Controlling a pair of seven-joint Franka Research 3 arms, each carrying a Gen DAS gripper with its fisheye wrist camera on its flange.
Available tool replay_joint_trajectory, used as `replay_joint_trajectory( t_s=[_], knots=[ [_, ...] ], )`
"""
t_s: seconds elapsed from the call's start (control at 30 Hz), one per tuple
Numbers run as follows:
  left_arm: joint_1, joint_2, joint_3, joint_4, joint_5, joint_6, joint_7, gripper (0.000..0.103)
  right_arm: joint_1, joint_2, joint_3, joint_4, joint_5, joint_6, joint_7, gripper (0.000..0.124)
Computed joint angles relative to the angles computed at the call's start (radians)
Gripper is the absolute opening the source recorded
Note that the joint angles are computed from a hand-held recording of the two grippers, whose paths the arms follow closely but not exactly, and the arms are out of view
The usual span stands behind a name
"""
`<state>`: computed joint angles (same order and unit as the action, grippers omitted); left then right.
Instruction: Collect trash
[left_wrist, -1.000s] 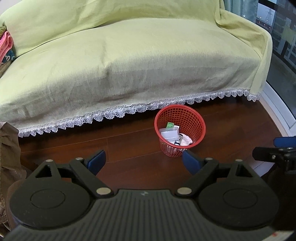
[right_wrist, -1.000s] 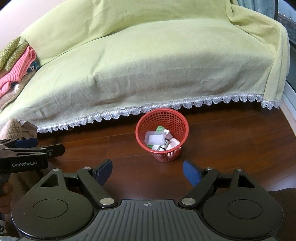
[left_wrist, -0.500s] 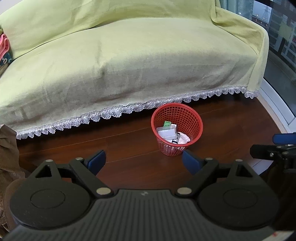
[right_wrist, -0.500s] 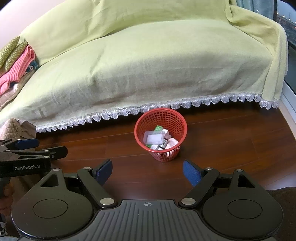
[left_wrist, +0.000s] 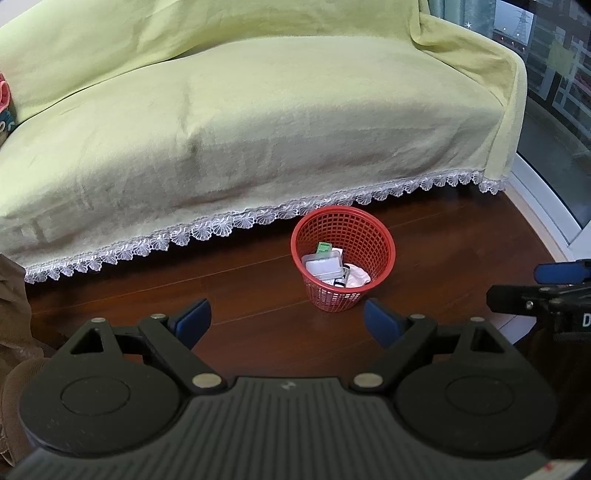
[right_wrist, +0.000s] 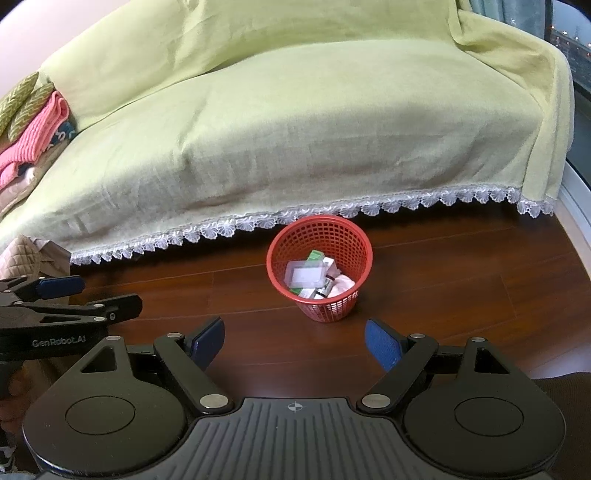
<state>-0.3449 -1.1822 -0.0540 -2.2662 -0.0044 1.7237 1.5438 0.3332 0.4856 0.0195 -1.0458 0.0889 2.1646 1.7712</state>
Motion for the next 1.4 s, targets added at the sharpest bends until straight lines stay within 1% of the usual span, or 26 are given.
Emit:
replay_joint_trajectory(
  t_s=[0.33,0.73,0.9,1.4],
  knots=[
    [-0.002,0.002,0.001,0.005,-0.007,0.003,0.002,0.088,0.0,0.023,-0.003,0.035,-0.004,-0.013,0.004,0.081],
    [-0.009,0.003,-0.019,0.006,-0.007,0.006,-0.017,0.088,-0.006,0.056,-0.004,0.08,0.005,-0.023,-0.002,0.081],
    [-0.015,0.004,-0.012,0.006,-0.003,0.005,-0.005,0.088,-0.008,0.046,-0.004,0.061,0.009,-0.014,0.002,0.081],
    [-0.029,0.004,-0.033,0.001,-0.009,0.017,-0.011,0.088,-0.014,0.019,-0.005,0.018,0.011,0.005,0.013,0.081]
  ],
)
